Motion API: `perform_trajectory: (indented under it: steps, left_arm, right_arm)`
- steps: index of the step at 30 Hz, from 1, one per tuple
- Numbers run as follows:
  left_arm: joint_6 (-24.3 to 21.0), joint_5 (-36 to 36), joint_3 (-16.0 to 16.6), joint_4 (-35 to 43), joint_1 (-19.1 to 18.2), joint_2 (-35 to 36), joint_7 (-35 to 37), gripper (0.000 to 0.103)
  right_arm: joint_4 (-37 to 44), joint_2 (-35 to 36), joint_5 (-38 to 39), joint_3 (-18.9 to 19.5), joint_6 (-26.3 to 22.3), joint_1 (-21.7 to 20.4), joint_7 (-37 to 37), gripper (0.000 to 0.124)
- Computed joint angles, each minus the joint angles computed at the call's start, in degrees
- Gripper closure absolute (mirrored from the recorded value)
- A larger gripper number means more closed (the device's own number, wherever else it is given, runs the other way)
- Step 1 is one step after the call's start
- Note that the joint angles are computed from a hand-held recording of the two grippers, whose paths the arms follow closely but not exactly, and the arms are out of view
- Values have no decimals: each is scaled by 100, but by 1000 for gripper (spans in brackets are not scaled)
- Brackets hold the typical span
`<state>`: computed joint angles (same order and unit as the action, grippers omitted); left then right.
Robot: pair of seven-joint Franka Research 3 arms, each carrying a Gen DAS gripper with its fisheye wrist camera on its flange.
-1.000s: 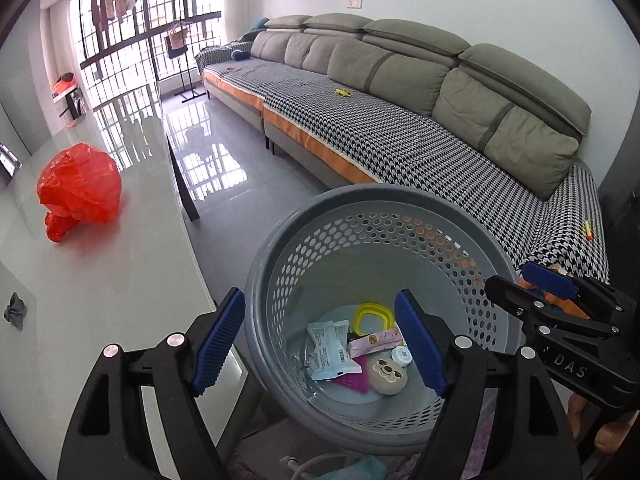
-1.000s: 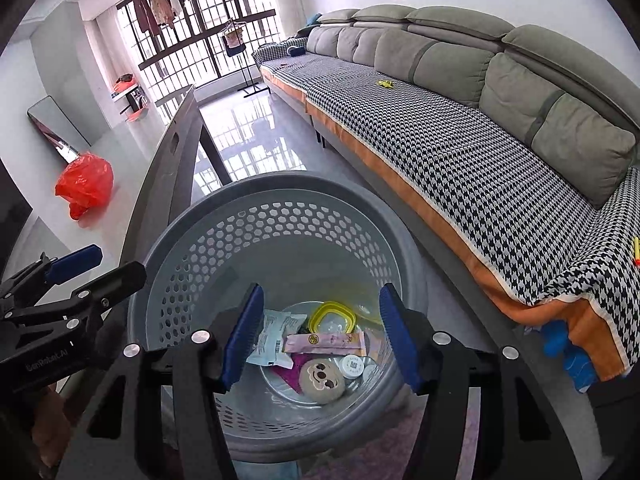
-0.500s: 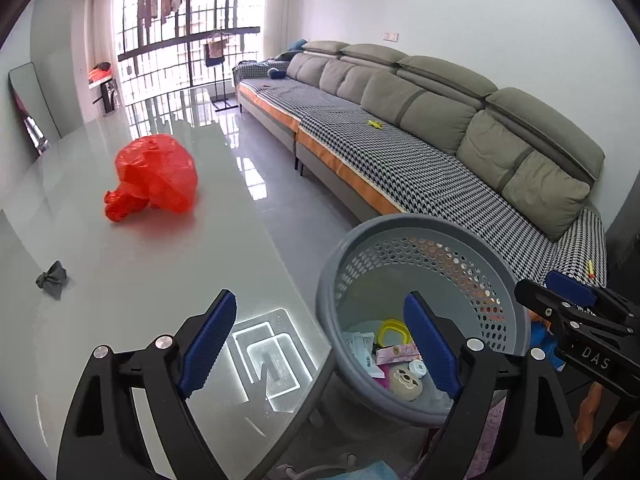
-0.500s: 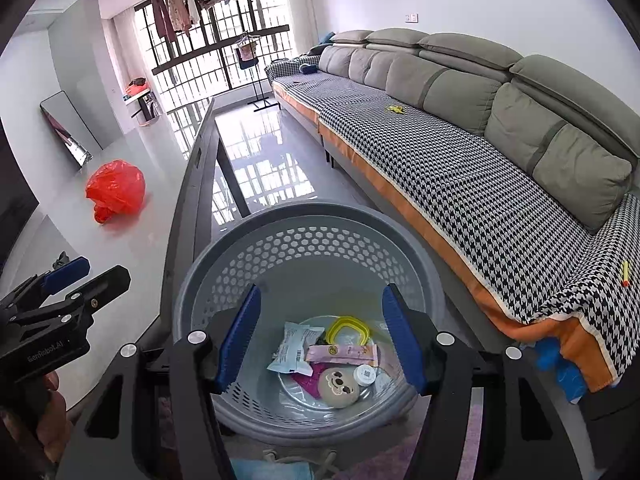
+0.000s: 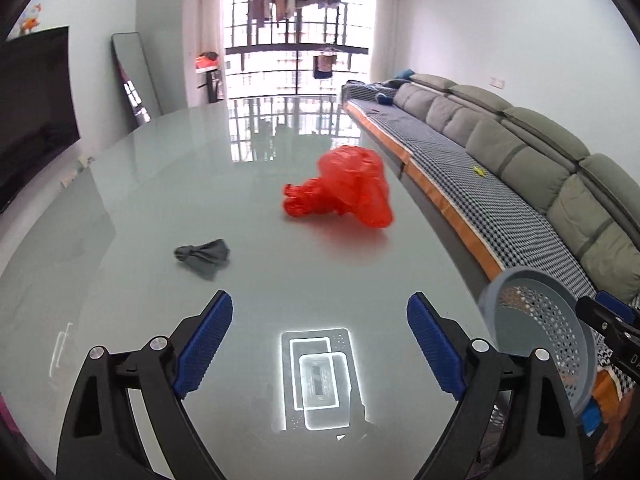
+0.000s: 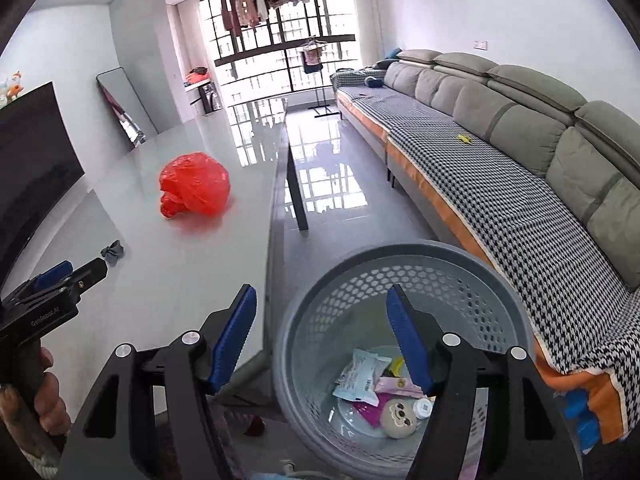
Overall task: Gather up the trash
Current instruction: 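Withdraw both tools from the basket back over the table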
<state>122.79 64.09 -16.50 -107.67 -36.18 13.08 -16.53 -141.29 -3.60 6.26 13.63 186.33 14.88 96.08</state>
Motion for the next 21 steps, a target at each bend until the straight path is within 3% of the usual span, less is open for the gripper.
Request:
perform_trajectory:
  steps: [2,3,5,7,13,21]
  left_arm:
    - [-164,-97,24,-227,48,-193,-136,15]
    - [-226,-155,24,-321,94,-273,-189,15]
    - [-282,-248,5,-532,206,-444,-260,15]
    - [-280,-334,-11,-683,334,-555,-291,15]
    - [-195,-447,-24,-902,644,-702,-267,15]
    - [-102,-569,12,-982,928,-783,-36,15]
  right_arm:
    - [293,219,821,-464,-48,751,-911,59]
    - [452,324,1311,-494,-82,928,-1417,59]
    - [838,549,2616,-148,-189,872,-2719,59]
    - [1229,790,3200,101,-355,765,-3396,59]
    - [2075,1439,2248,-263,-679,1194,-2871,59]
    - [3319,2285,1428,-397,-1074,1395,-2294,57]
